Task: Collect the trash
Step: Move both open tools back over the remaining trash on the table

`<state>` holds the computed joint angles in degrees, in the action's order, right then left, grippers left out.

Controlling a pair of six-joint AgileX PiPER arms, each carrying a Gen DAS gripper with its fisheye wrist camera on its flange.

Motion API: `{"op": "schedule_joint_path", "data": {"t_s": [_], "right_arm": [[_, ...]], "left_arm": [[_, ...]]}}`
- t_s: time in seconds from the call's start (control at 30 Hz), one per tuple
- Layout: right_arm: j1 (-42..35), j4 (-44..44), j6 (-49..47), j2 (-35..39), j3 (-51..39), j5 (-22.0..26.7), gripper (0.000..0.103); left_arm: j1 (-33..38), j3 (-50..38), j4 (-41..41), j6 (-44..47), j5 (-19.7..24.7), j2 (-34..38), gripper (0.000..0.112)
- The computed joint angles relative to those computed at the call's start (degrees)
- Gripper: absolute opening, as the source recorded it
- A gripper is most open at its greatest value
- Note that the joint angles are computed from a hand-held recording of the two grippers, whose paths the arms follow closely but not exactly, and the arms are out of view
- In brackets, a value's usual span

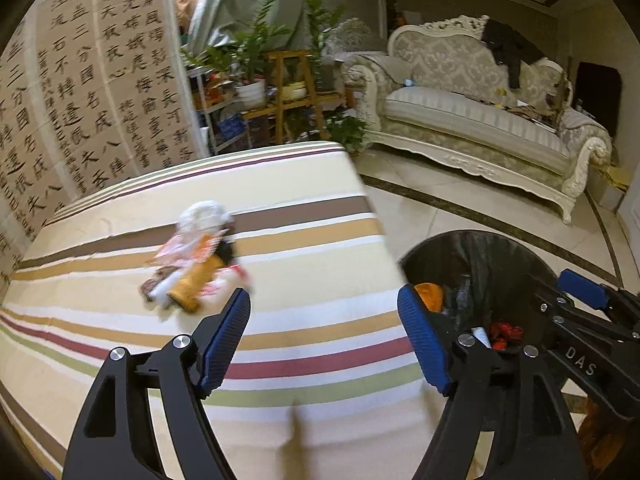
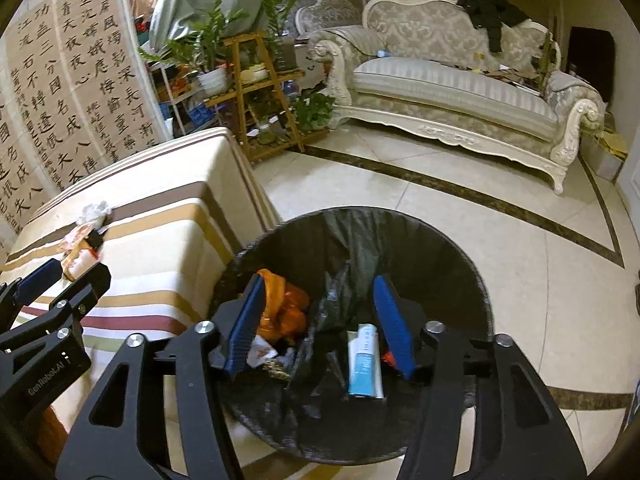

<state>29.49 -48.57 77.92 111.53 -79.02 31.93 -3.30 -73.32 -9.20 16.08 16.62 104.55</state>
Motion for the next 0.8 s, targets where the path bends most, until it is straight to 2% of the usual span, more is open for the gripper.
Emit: {"op": "schedule_joint_path", "data": {"t_s": [0.4, 0.6, 0.8], "right_arm": [[5.46, 9.69, -13.85, 8.28, -16.06, 5.04, 0.060], [7.56, 16.15, -22.26, 14.41, -27.83, 8.52, 0.060], [9.16, 22.94, -30.63, 22.67, -44.06, 14.61, 0.060]], "left_arm": [[11.29, 0.57, -1.99, 2.48, 0.23, 0.02, 0.075], [16.39, -0.93, -3.25, 4.00, 0.72, 1.46, 0.075], [20.41, -2.95, -4.83, 5.75, 1.52, 3.21, 0.075]]}}
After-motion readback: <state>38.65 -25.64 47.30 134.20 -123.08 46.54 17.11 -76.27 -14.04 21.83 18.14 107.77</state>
